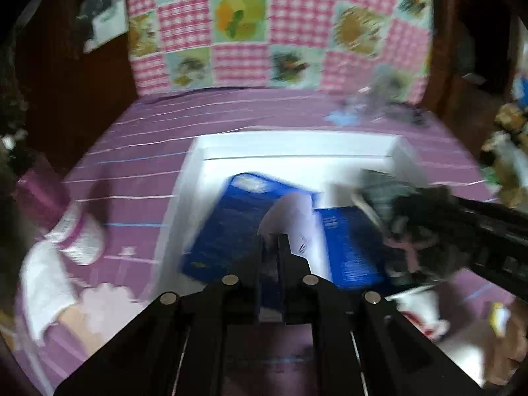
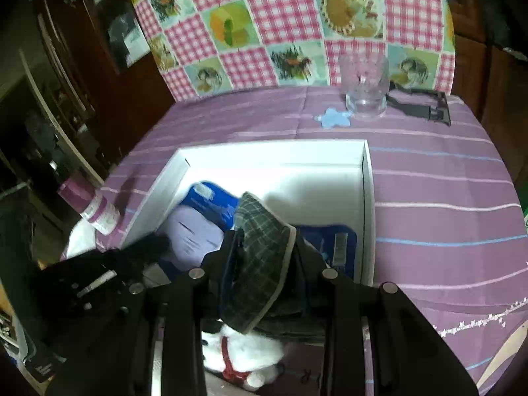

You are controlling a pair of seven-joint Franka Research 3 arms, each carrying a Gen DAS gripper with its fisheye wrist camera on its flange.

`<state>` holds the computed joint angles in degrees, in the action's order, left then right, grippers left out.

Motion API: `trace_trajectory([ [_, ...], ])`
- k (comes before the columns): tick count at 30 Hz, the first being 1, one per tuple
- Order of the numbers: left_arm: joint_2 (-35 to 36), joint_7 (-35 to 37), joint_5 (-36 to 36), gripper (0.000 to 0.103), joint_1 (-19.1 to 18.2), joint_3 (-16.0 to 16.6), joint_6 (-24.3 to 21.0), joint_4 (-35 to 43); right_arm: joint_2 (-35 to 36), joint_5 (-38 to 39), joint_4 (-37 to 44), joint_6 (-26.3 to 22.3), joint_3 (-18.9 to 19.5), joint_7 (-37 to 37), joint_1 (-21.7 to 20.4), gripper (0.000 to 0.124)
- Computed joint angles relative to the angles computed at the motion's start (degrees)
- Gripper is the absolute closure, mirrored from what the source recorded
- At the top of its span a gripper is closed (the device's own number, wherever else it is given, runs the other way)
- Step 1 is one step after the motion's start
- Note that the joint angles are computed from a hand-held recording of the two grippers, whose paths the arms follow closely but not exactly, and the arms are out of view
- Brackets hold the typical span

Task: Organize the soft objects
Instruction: 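Lower both held items into the white tray and open both grippers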

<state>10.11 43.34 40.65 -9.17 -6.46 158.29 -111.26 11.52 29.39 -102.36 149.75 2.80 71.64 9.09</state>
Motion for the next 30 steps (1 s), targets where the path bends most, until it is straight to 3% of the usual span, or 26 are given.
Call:
trace_trajectory([
  [3,1.02,-0.04,-2.06,0.097,0.06,-0.07,-6.59,1.90,2.26,-6.77,3.61,-6.72,-1.92,8.16,1.01,0.091],
  [5,1.79,1.55,-6.33,0.100,0.96,-0.49,-9.47,2.92,2.86,-3.35,4.57,-8.72,-1.10,7.38,-0.63,0.091],
  [11,-0.10,3.35,-10.13,0.101,2.47,-0.59,-3.56,0.14,2.30,-1.83,4.10,-8.74,-0.79,6.91,-1.07,0.091],
  [13,-0.73,3.92,-10.39,0.098,2.59,-0.68,-1.44,-0.66,1.88,-0.77,3.75,-8.35,-0.49,6.40,-1.20,0.083],
  [16,-1.46,4.92,-10.68,0.072,2.68,-0.73,0.59,-1.37,0.45,5.34,2.24,-5.82,0.61,2.18,-2.19,0.065],
  [18,-1.96,5.69,-11.40,0.045,2.97,-0.80,2.66,-1.93,-0.97,9.41,0.46,-1.96,1.12,-1.01,-2.27,0.061],
  [24,-3.17,7.38,-13.17,0.031,3.51,-0.87,6.67,-2.91,-4.23,13.68,-2.47,4.92,1.15,-6.18,-1.11,0.051],
  [27,-3.98,8.48,-15.03,0.030,3.95,-1.08,8.87,-3.84,-5.51,16.85,-3.22,6.81,1.22,-9.25,-0.78,0.051],
  [30,-4.79,13.39,-21.48,0.030,5.12,-2.39,10.76,-4.88,-7.00,17.81,-4.19,8.64,0.82,-10.21,-0.13,0.051],
])
